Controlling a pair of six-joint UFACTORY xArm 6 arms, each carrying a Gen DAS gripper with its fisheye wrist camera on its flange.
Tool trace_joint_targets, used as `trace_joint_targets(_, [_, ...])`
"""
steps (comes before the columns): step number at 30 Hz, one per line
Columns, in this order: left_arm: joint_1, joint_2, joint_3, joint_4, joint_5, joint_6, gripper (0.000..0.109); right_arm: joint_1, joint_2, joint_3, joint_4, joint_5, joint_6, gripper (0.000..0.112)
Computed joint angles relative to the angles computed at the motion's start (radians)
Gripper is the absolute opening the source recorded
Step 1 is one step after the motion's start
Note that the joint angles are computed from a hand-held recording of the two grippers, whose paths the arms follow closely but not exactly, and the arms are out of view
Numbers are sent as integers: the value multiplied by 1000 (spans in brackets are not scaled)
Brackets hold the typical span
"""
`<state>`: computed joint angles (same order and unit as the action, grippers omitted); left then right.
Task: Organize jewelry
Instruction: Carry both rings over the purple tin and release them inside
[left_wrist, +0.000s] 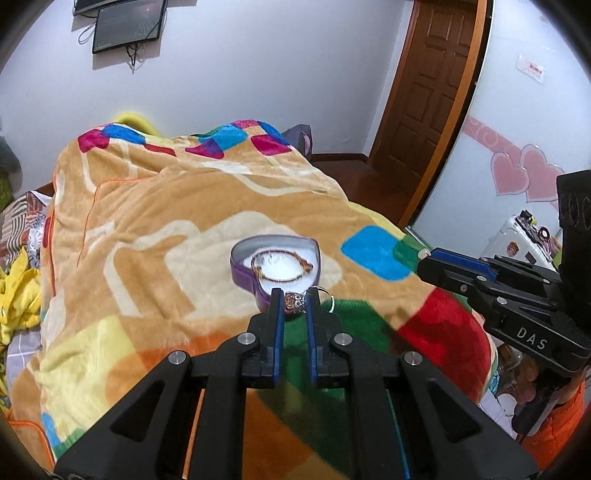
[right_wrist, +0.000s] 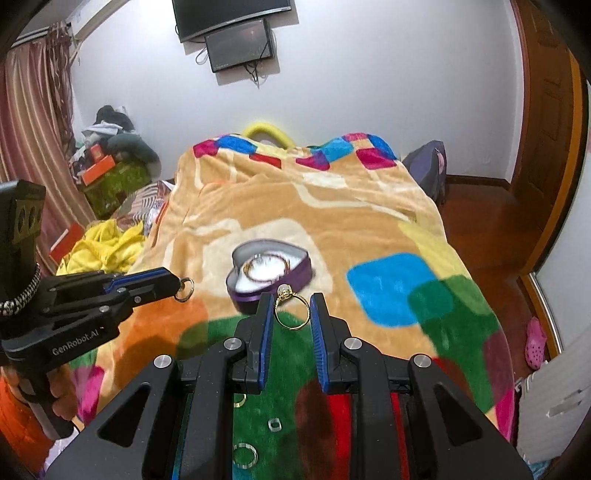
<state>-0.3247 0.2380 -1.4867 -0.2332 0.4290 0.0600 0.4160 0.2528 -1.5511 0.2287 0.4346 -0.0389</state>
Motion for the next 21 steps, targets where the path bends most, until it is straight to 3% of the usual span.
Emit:
trace_joint_targets(10, [20, 119, -145, -21, 32, 31, 10, -3, 109, -146, 26, 29, -32, 18])
trace_joint_targets(21, [32, 254, -303, -33, 105, 53, 10, -12, 254, -339, 61, 123, -63, 18])
